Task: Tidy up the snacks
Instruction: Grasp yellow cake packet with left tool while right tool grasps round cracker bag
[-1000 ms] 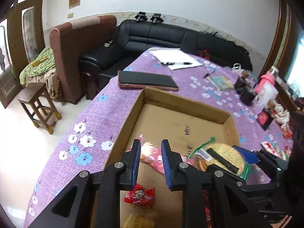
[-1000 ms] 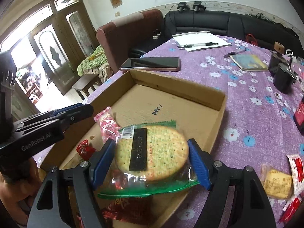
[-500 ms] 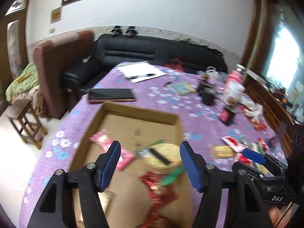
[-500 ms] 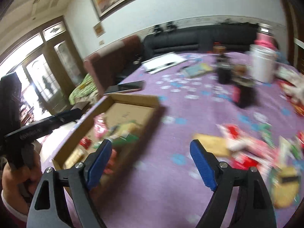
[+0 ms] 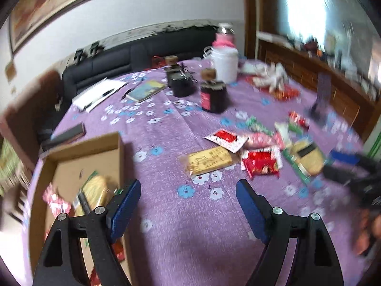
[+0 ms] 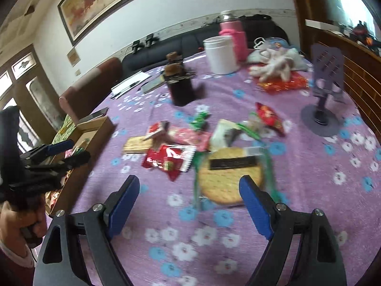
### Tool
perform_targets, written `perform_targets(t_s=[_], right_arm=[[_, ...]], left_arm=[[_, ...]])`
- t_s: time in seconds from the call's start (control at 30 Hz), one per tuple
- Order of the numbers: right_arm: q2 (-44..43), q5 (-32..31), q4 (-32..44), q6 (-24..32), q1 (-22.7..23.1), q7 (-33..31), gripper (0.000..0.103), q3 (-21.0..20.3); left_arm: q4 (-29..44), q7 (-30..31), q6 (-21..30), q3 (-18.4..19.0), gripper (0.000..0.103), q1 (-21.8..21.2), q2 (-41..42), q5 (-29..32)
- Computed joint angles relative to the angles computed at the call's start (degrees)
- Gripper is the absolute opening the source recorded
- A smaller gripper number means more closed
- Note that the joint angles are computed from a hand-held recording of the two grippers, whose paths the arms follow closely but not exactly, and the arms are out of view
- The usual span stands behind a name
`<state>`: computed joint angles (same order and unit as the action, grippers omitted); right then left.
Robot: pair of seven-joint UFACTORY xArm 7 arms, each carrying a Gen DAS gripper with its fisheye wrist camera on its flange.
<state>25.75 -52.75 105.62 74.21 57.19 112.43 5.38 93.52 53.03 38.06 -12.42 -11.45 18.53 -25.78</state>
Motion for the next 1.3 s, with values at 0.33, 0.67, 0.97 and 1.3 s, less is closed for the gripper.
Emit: perform_targets(t_s=[0.33, 0.67, 0.97, 1.3], right_arm=[[-4.95, 1.22, -8.37, -0.72, -3.25, 1.80, 0.085, 2.51], [0.07, 8.78, -2.04, 1.84, -6.18, -8.89, 0.092, 1.63], [1.96, 12.08, 0.05, 1.38, -6.33, -11.48, 0.097, -0.26], [1.28, 11.38, -0.88, 1.04, -5.97, -10.21, 0.093, -0.46]], left_arm=[[9.74, -4.11, 0.70, 1.38, 0.085, -6.61, 9.18, 14.97], [20.38, -4.95, 8.34, 2.18, 0.085, -9.41, 17.23, 20.64], [31.03, -6.87, 15.81, 2.04, 0.091, -10.14, 23.36, 19.30], [30.94, -4.62, 22.56, 0.38, 0.054, -8.36, 22.32, 14.17]])
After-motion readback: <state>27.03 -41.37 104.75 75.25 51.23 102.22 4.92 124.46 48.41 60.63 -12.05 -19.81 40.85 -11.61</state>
